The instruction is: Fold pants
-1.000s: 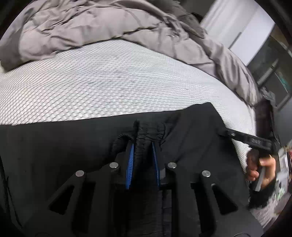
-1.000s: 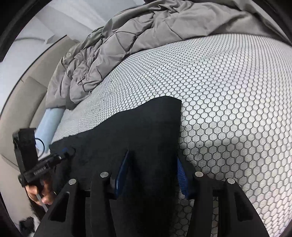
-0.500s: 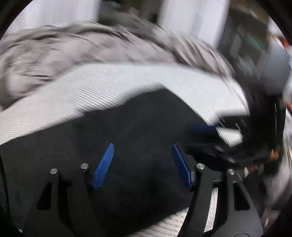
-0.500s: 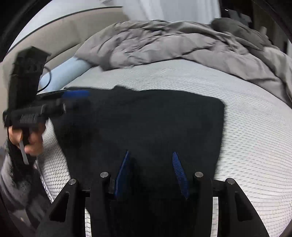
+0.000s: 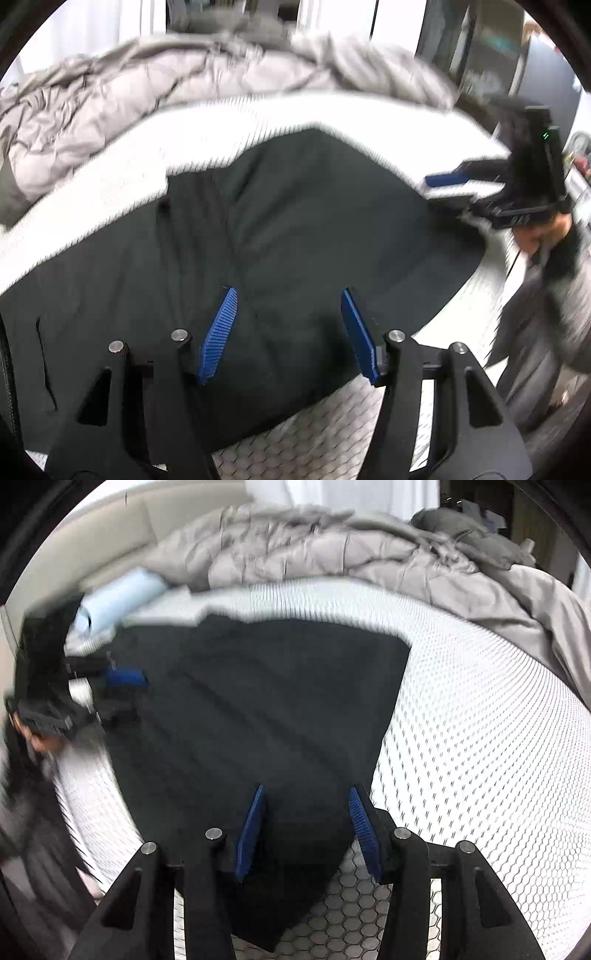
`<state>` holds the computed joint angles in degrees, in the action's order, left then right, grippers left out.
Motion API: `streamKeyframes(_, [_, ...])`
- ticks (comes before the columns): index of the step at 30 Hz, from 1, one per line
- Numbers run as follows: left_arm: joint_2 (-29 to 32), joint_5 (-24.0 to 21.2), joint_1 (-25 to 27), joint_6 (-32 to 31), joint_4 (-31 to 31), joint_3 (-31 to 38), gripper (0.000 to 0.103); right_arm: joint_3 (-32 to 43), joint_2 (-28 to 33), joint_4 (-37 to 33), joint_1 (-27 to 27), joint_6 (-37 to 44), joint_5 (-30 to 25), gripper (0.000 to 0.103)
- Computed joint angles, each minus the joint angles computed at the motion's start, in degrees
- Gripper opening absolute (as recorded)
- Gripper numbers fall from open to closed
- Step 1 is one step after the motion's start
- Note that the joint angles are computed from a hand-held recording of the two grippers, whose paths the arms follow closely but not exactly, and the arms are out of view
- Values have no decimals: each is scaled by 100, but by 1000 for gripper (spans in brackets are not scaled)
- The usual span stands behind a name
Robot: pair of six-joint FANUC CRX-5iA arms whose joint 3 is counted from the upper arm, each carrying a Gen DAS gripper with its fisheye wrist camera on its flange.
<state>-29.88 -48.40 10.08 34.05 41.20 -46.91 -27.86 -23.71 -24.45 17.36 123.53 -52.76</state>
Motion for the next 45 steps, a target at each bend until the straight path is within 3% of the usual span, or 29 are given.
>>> streamKeyframes(3, [469,320,-429,319,161,231,56,103,-4,-292,204,-73,226,49])
streamKeyframes(6, [1161,435,-741,1121,-388,681,56,-25,324,676,1185,-1021,853,49])
streamKeyframes(9, [1330,291,-616,722,-107,642,54,-297,647,1727,1715,-1823,1217,49])
streamKeyframes(13, [1015,-48,-193,442,40,401,52,-353,731,2091,1376,-2144,1184,48])
streamKeyframes(15, [835,-2,-182,943,-520,523,52,-524,579,2514,1318,-2549,1307,48])
streamKeyframes(17, [655,32,-161,965,-523,524,52,-421,518,2216,1083,-2254,1203,48])
streamKeyframes(20, [456,452,-283,555,185,338,56,-72,314,1118,763,-1245,1070,49])
streamKeyframes(23, [1020,790,-731,876,-244,818,57,118,545,1243,1101,-1284,1130,49])
streamKeyframes(26, [1918,586,-874,1399,-893,1436,52,618,1220,889,1155,-1195,972,49])
streamKeyframes(27, [2051,558,-809,1374,-838,1459,43,594,1302,1031,1245,-1293,1019,49])
streamKeyframes(30, [2131,389,-499,859,-162,1287,23,24,1420,2435,1654,-2174,1544,48])
streamKeyframes(31, [2106,299,-388,754,-14,1230,23,-66,1376,2467,1537,-2186,1666,48])
streamKeyframes(33, [2079,232,-288,606,148,1163,23,214,1431,2030,1132,-2006,1358,48])
streamKeyframes(36, [1807,310,-269,797,-121,1094,24,201,1332,2005,772,-2189,1387,48])
streamKeyframes(39, [1378,628,-364,898,-108,933,26,362,1166,1401,483,-1750,1206,48])
streamKeyframes(40, [1313,832,-478,832,85,877,29,375,1099,1290,474,-1680,1249,48])
streamKeyframes(42, [1349,1125,-674,952,88,940,46,432,920,967,483,-1481,1335,48])
streamKeyframes(45, [1916,1179,-982,2290,-1319,1706,47,620,1051,728,756,-1487,1371,49])
